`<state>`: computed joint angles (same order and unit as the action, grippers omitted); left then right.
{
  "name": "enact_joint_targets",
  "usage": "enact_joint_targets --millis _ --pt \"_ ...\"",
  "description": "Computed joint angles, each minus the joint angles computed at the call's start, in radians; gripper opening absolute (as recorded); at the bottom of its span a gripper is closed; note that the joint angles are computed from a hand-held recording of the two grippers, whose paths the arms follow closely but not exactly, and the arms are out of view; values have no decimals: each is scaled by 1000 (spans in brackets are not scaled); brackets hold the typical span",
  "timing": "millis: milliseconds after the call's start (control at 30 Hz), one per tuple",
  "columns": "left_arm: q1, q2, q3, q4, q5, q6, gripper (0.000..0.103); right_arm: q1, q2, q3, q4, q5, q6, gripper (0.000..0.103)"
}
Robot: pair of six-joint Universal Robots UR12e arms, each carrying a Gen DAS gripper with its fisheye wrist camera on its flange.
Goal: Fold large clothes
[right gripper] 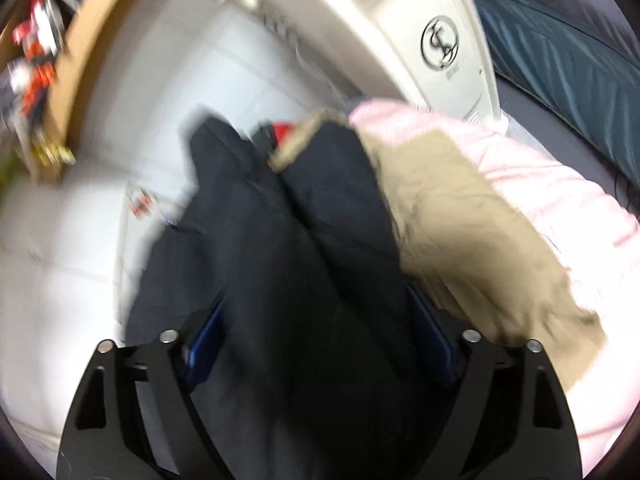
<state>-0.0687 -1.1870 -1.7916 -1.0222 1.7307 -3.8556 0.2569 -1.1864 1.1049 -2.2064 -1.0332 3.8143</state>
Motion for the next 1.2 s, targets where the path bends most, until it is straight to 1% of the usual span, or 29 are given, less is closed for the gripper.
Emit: enact_joint_targets --millis 33,100,167,200,233,267,300,367,400,467,500,567,600,667,700,733,800,833,900,967,1100,1200 --pt "-15 -4 15 -28 23 13 97 -3 -12 4 -5 -2 0 86" --pt "-58 -22 56 -101 79 52 97 -4 -35 -1 20 -26 -50 87" --pt "-97 -43 91 -164 128 77 97 12 -62 -20 90 -97 -176 88" --pt "-117 -57 111 -201 152 90 97 25 -73 -30 132 -142 -247 92" --pt "-144 -81 146 -264 185 102 97 35 -82 -34 157 -169 -293 94" --pt "-167 -99 170 -299 213 117 97 49 -94 -36 192 -200 -355 94" --pt "-188 -112 188 -309 232 137 97 59 -103 -37 226 -217 -404 94" --pt "-215 -132 215 -312 242 159 97 79 -118 -34 281 -243 -453 94" --pt "-230 -147 238 -324 244 166 97 91 -126 -30 310 -243 -475 94" --pt "-248 -169 271 -347 252 166 97 101 -136 -19 338 -222 -504 94" --pt "-257 -184 294 -369 262 155 97 108 -136 -23 359 -230 -512 94" --pt "-263 -206 331 -424 273 118 97 129 -134 -35 403 -240 -550 94" --pt "-269 -218 351 -456 292 90 97 141 -132 -42 414 -262 -569 94" --pt "-283 -244 391 -515 342 48 97 175 -123 -68 429 -343 -601 94" --pt "-287 -254 407 -539 359 35 97 186 -119 -78 433 -369 -613 94" --pt "-285 -256 413 -539 354 36 97 196 -113 -91 437 -388 -628 94" --pt "-278 -260 423 -532 326 42 97 206 -98 -122 454 -385 -644 94" --pt "-277 -265 432 -543 322 41 97 210 -91 -138 469 -390 -647 94" --pt "-277 -278 449 -579 320 38 97 220 -75 -172 500 -422 -647 94" --pt "-277 -285 456 -590 317 40 97 232 -56 -209 538 -459 -657 94" --pt "-276 -295 462 -626 325 54 97 243 -41 -241 579 -473 -669 94" --pt "-271 -295 460 -630 314 58 97 254 -33 -257 605 -517 -686 94"
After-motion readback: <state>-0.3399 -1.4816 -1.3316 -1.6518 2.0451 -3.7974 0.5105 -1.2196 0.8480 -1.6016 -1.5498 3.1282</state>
